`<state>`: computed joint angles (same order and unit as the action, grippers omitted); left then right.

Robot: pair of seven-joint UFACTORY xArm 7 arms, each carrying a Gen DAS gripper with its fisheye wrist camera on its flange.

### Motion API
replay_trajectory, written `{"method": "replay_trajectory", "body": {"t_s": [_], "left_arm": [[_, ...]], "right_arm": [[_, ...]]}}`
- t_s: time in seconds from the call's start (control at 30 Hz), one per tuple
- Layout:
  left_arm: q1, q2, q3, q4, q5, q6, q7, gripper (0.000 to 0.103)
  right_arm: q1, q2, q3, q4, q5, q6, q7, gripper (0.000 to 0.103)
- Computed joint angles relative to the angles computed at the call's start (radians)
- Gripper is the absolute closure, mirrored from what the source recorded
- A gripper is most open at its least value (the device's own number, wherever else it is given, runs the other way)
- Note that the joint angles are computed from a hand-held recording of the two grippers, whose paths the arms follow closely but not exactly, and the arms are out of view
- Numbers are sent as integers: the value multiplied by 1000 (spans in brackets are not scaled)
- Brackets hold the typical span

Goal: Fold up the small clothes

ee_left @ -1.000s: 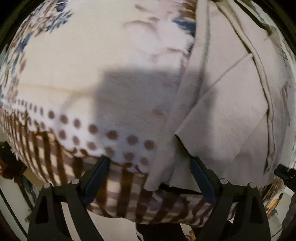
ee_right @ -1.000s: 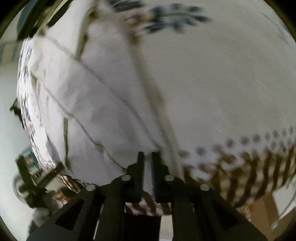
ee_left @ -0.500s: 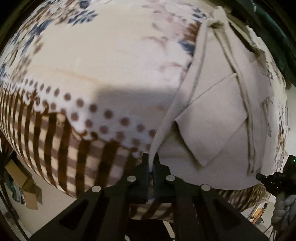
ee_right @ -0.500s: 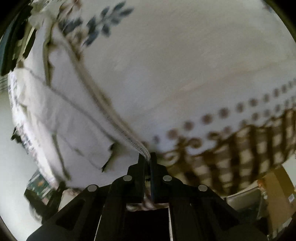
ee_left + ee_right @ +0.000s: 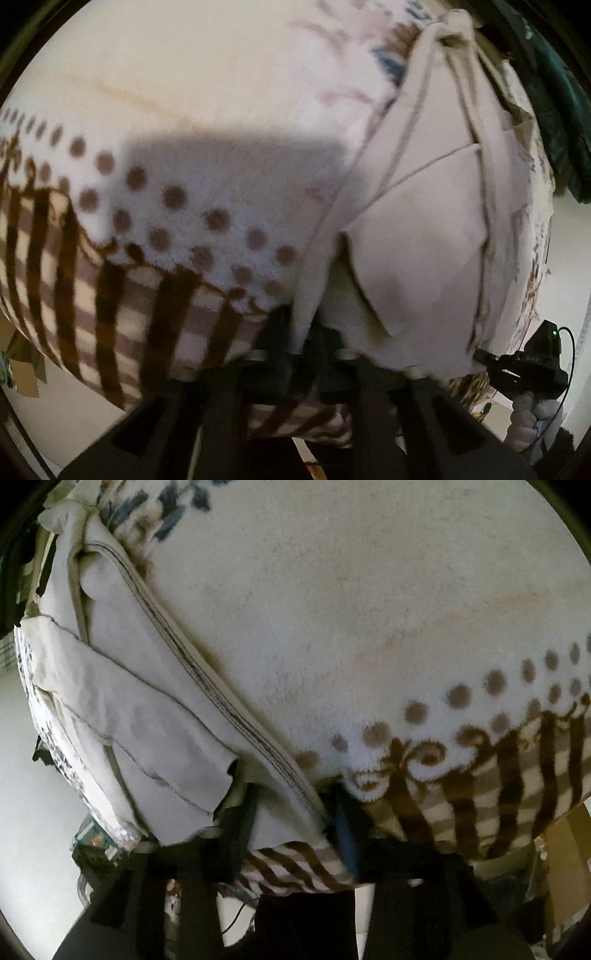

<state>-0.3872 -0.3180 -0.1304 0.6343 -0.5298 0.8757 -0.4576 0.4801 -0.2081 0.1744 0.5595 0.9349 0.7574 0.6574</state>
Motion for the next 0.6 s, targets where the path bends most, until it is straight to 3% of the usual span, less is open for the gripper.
{"method": "replay_trajectory", "body": {"t_s": [0.17, 0.3, 0.5, 0.6], "left_arm": [[28, 29, 1, 147, 91, 81, 0, 101], [58, 110, 10, 267, 98, 18, -2, 101], [98, 440, 6, 578, 158, -105, 74, 101], [120, 581, -15, 696, 138, -99, 75, 99]], "right_arm": [[15, -43, 6, 23, 35, -41, 46, 98], [-17, -48, -25, 86, -27, -57, 43, 98], [-115, 138, -68, 300, -167, -114, -38, 99], [-173, 236, -77, 390, -143, -81, -118, 95]]}}
